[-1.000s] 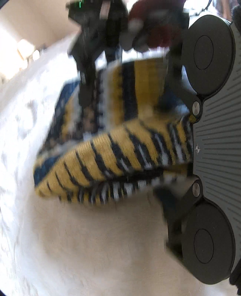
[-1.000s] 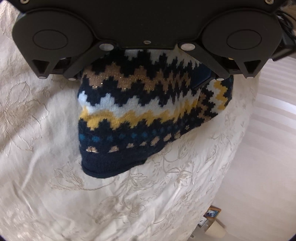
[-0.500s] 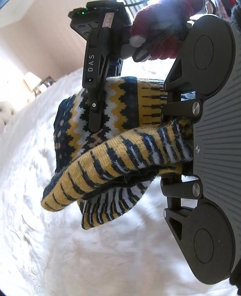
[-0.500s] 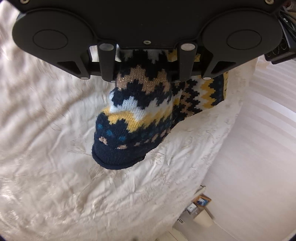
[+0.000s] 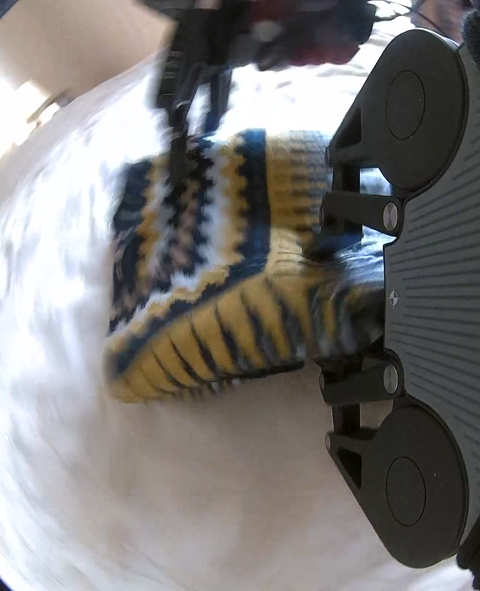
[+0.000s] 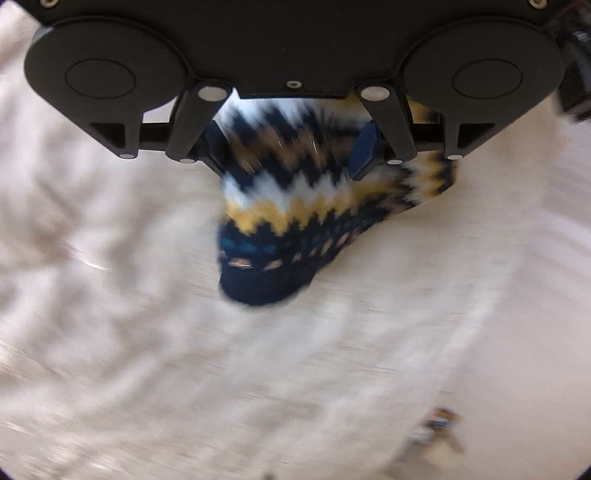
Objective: Fold small clothes
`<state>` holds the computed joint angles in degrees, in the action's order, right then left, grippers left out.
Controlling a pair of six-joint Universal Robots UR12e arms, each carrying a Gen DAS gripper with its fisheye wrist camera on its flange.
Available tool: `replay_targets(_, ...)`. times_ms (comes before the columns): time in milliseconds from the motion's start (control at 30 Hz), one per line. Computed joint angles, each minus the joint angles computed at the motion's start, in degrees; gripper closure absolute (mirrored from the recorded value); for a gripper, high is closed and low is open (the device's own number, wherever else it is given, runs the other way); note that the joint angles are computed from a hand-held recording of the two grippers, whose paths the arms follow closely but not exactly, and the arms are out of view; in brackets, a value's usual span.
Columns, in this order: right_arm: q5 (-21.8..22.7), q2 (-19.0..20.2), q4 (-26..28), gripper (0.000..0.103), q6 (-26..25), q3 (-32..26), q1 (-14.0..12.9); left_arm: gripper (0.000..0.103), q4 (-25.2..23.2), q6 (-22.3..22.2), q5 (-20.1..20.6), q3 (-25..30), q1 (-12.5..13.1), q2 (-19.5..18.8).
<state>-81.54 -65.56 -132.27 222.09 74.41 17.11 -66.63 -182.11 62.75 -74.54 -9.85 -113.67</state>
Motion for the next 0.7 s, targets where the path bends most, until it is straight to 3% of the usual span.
replay_targets(33,-1.06,-0.27,1.11,0.031,0.6,0.38,-0.09,0.046,1.82,-4.32,-1.55,-1.64,0.74,0.67)
replay_targets(100,-1.1,-1.56,-1.58,0.031,1.82,2.58,-0.5,0.047,3.02,-8.91,-3.31,-3.25,1.7,1.77)
replay_targets(233,-1.27,-3.54,-5.83,0.027,0.65,4.77,-0.91,0.048,12.6,-11.58,2.03,-6.33,1.87,4.47)
replay_targets(333,-3.4,-5.04,-7.66,0.027,-3.18,5.64,-0.13,0.048,17.9,-12.97,7.81,-5.7,0.59,5.38)
replay_targets(400,-5.99,-4.99,-7.54,0.043,-7.98,4.87,0.83,0.048,18.96,-10.04,12.89,-3.95,-1.23,4.77)
replay_targets(433,-6.58,-4.93,-7.35,0.069,-10.75,4.55,1.35,0.048,19.0,-8.02,14.88,-2.99,-2.12,4.2)
replay_targets(467,-6.55,-4.68,-6.36,0.086,-13.02,3.87,1.67,0.048,18.55,-6.61,16.05,-1.66,-2.87,3.36)
replay_targets(700,-5.93,-2.39,-0.77,0.085,-16.94,0.42,2.79,0.048,9.42,-4.19,19.4,4.43,-5.35,-0.79)
